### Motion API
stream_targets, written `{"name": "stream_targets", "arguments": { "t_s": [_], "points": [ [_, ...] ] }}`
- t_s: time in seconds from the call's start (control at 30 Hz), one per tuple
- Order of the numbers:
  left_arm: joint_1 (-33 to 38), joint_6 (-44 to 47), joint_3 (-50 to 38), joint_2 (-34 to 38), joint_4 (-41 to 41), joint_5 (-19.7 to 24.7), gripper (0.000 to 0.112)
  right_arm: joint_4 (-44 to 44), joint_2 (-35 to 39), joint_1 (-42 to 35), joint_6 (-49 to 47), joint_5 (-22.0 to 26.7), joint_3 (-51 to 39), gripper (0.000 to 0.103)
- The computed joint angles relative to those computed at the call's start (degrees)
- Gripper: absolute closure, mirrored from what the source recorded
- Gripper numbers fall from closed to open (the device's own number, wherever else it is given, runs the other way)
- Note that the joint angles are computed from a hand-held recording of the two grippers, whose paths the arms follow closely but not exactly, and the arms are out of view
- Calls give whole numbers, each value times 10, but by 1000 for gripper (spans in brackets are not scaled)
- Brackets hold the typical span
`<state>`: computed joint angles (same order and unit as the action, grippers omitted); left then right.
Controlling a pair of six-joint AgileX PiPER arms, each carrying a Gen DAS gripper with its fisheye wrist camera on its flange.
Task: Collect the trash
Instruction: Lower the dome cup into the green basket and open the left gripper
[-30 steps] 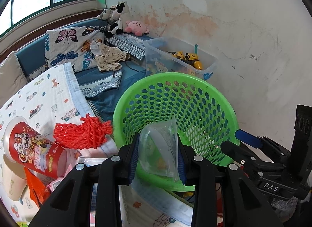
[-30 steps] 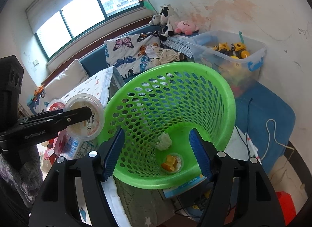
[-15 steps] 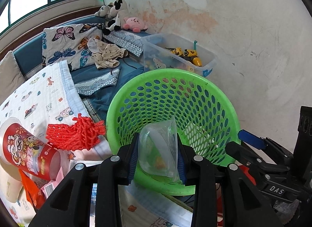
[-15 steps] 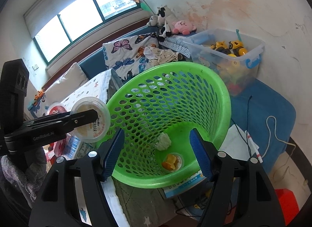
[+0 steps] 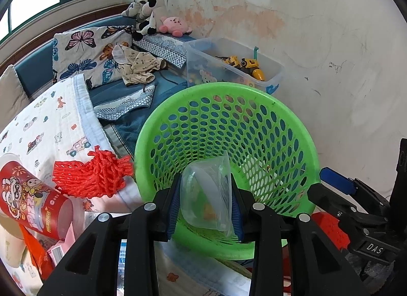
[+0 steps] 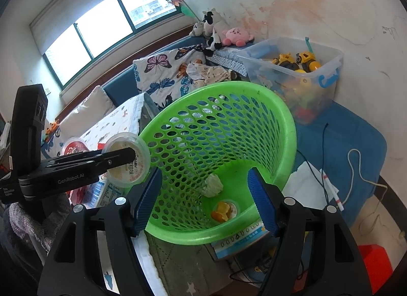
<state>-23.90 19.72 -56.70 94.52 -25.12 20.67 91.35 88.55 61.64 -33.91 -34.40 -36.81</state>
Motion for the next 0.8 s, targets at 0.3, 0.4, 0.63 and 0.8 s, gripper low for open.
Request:
{"name": "stream_targets", "arguments": {
  "t_s": [0.3,0.4,0.63,0.8],
  "points": [
    [7,15,-10,15,-19,6,79,-6,-2,-3,6,-2,0,33],
    [8,17,-13,19,-20,8,79,-11,-2,-4,11,0,1,33],
    [7,26,-13,22,-31,7,79,-14,-2,-6,13,3,1,33],
    [7,27,-15,26,-37,10,77,-13,0,-5,12,4,-1,33]
  ]
}}
